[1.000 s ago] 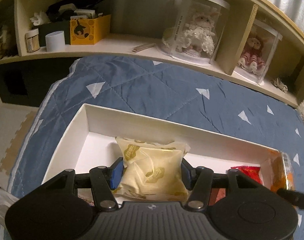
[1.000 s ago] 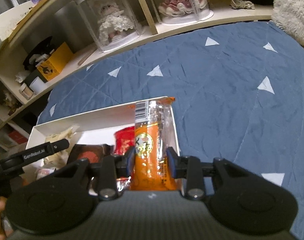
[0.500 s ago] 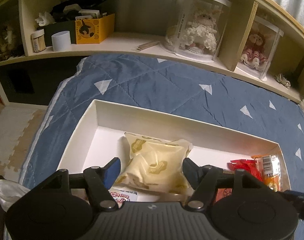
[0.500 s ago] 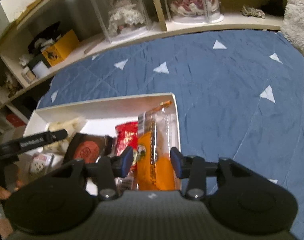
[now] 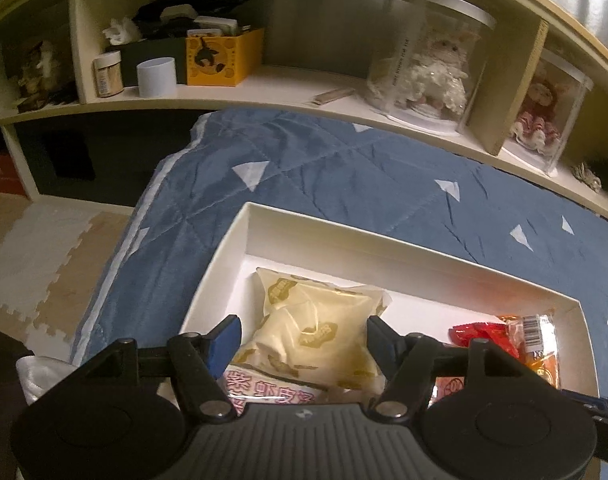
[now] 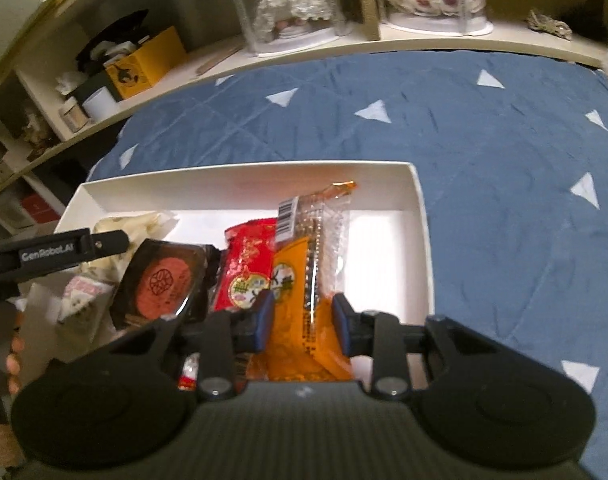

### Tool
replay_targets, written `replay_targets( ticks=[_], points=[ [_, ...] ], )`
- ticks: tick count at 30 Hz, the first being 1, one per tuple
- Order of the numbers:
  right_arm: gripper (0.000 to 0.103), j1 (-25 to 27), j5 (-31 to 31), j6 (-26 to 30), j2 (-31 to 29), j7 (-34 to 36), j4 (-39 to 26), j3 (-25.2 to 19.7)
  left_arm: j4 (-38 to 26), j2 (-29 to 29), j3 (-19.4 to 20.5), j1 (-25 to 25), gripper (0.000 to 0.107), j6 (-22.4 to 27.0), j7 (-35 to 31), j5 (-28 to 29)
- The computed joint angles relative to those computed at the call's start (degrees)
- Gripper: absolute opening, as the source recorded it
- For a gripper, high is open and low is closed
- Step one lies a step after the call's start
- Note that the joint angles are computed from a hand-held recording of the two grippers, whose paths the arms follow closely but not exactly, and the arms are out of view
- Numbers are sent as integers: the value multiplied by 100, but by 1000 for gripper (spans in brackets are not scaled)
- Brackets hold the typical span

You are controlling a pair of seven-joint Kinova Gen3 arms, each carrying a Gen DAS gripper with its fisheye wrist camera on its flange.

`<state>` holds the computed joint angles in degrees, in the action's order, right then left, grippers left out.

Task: Organize snacks
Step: 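Lower both snacks into the white box and open both tools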

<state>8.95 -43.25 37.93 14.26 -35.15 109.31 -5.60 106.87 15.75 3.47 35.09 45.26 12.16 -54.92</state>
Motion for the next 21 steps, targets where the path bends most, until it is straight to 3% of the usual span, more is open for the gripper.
replay_targets(
  ticks=[7, 9, 16, 21],
  points=[
    [32, -39, 63, -312, -102, -301, 48, 84, -109, 55, 30, 29, 73, 178, -85, 88],
    [33, 35, 49, -227, -115, -279, 16, 77, -124, 28, 45, 4, 84, 141, -158, 186],
    [33, 157, -43, 84, -263, -105, -9, 145, -293, -23, 169, 207, 90, 617, -380, 342],
    [45, 245, -219, 256, -483, 176, 115, 287, -393, -160, 310, 348, 95, 954, -440, 406]
  ],
)
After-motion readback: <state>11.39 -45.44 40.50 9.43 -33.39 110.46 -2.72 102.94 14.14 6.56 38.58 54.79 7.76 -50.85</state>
